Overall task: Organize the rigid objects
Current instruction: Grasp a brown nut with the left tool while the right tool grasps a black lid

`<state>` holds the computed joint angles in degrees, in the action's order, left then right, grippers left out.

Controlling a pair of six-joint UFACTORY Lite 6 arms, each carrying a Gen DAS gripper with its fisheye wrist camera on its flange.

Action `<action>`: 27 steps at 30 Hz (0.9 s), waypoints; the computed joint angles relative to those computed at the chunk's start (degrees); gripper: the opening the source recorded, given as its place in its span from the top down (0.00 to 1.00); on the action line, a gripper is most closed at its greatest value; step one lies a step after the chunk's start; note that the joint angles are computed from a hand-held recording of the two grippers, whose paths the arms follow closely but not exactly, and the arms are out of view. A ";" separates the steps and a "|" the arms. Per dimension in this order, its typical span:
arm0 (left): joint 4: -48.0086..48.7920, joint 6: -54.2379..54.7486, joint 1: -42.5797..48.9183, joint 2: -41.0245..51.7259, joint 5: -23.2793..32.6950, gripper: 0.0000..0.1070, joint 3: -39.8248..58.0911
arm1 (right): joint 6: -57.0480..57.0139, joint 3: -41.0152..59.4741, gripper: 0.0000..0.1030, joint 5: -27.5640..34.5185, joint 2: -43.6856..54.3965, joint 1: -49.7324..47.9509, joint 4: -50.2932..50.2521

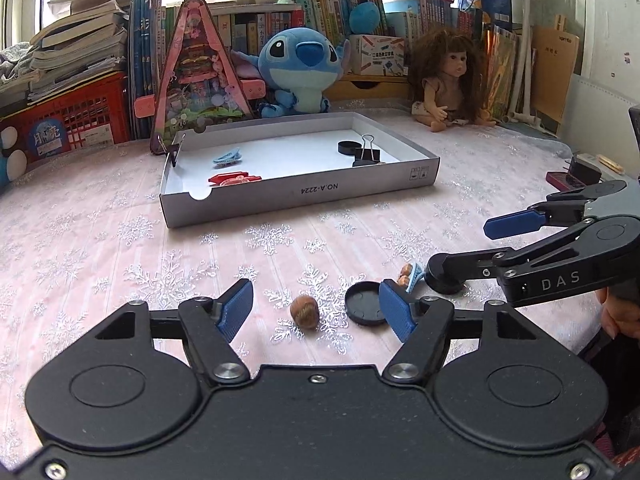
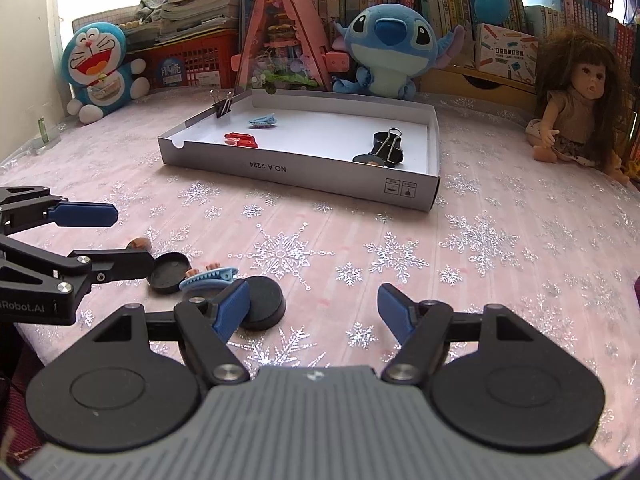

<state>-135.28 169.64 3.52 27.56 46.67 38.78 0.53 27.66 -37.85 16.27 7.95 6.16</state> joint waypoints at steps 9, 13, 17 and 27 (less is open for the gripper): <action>1.31 -1.89 0.09 1.70 -0.99 0.53 1.12 | -0.50 -0.29 0.21 -1.82 1.13 2.31 -1.03; 0.92 -2.21 0.18 2.04 -1.01 0.58 1.43 | -0.86 -0.53 0.22 -3.14 1.83 3.31 -0.34; 0.50 -2.15 0.23 2.31 -1.09 0.61 1.72 | -0.23 -1.32 0.24 -4.77 1.86 3.48 -1.34; -0.41 -1.85 -0.14 2.69 -1.45 0.78 1.92 | -2.33 -2.35 0.32 -8.40 2.69 5.38 -1.17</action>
<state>-135.69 167.79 3.38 30.25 45.21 40.70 -1.80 25.31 -46.25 18.96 13.33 4.99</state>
